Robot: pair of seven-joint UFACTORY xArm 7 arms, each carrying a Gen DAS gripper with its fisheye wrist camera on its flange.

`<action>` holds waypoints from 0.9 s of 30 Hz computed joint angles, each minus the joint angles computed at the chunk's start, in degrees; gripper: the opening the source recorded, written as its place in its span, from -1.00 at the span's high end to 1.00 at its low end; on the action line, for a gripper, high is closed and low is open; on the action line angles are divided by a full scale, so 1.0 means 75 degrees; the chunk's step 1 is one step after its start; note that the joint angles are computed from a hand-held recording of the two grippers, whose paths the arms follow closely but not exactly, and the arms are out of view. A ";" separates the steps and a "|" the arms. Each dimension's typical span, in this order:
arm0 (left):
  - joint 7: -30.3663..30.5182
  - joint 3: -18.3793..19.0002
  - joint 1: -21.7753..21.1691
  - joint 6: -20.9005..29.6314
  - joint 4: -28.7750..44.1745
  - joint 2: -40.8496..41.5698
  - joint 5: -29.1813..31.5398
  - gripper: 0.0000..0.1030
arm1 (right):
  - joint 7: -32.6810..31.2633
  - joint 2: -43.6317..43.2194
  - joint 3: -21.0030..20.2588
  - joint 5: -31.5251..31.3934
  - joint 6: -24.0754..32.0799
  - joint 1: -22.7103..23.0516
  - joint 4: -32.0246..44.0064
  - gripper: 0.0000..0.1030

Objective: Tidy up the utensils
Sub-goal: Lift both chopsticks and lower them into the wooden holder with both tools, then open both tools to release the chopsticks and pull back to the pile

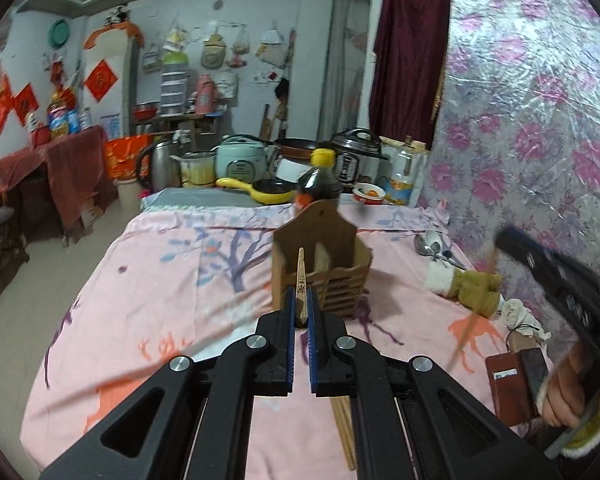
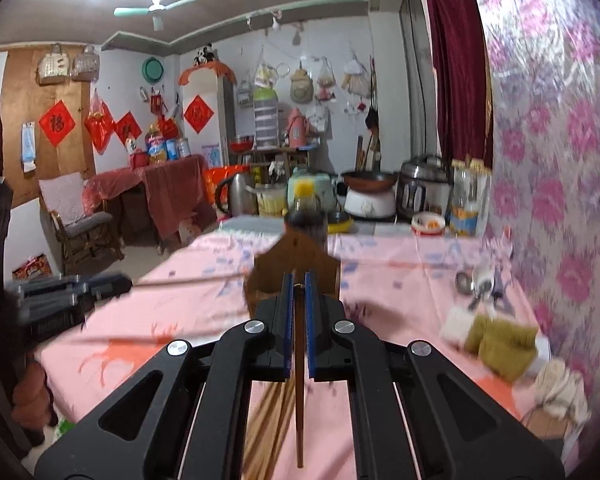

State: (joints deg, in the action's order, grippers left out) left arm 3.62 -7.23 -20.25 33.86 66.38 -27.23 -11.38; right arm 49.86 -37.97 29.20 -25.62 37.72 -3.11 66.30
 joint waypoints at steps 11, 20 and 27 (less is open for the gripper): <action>-0.0403 -0.0497 0.0207 0.1301 0.2416 0.2139 0.0988 0.89 | 0.1259 0.2556 0.1411 -0.2600 0.0386 -0.1759 0.2931 0.88; -0.0585 -0.0386 0.0211 0.1583 0.3098 0.3069 0.1113 0.89 | 0.2585 0.4231 0.1755 -0.4481 0.0763 -0.1640 0.3748 0.88; -0.1036 -0.0223 0.0332 0.1313 0.3041 0.3212 0.0971 0.01 | 0.2364 0.3619 0.0673 -0.3490 0.0218 -0.1026 0.2560 0.63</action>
